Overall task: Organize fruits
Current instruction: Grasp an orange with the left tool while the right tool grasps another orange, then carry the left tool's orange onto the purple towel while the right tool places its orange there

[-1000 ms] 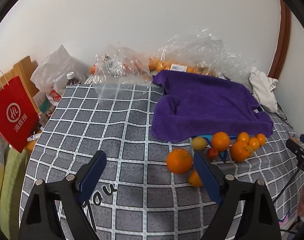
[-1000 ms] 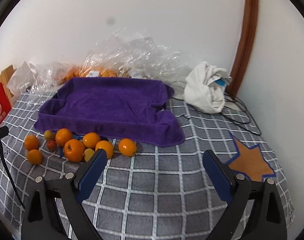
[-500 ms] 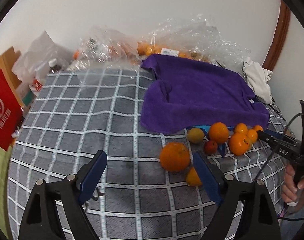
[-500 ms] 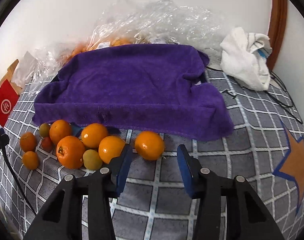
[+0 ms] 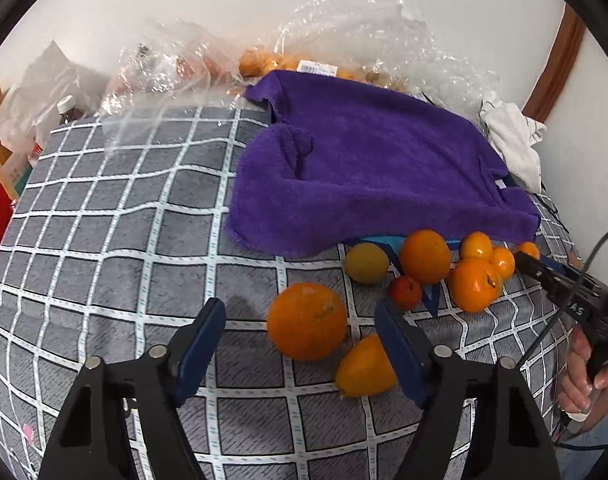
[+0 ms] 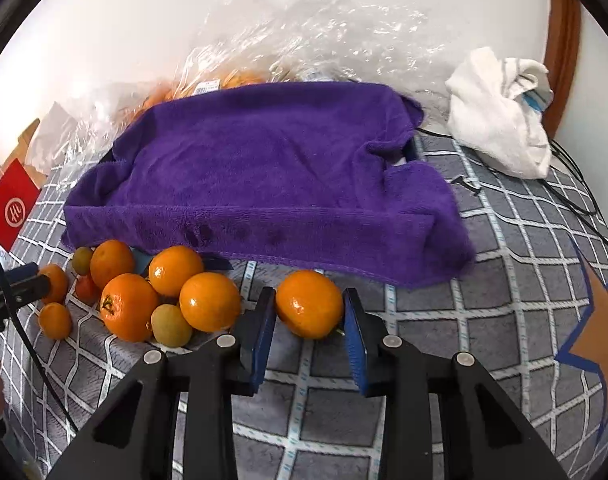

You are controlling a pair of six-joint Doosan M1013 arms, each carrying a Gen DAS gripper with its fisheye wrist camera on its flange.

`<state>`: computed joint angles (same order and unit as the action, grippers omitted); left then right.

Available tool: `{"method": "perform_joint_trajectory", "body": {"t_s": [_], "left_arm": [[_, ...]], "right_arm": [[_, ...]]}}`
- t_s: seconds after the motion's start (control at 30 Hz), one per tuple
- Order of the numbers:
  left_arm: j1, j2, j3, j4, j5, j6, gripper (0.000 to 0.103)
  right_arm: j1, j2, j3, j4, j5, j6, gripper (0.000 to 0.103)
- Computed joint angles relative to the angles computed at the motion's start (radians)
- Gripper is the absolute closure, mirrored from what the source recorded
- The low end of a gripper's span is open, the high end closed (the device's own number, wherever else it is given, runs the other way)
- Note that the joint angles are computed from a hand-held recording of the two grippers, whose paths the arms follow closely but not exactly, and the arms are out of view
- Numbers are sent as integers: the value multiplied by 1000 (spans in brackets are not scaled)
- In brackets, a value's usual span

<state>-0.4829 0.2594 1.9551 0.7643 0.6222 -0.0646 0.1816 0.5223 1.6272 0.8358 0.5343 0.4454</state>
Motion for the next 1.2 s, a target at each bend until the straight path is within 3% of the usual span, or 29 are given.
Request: {"method": "perform_joint_trajectory", "body": {"t_s": [0.23,0.67,1.2], "left_arm": [[15,0,2,-81,-34,55,63],[19,-45,-3,-22,-8,20,63],[83,-47,-99,78,49,48,63]], "right_arm": [[-24,-39,44,45,-23,-29,70],[-40,-89,70,103,-35,-73,70],[-19,-72,-42,228,-11,-172,70]]}}
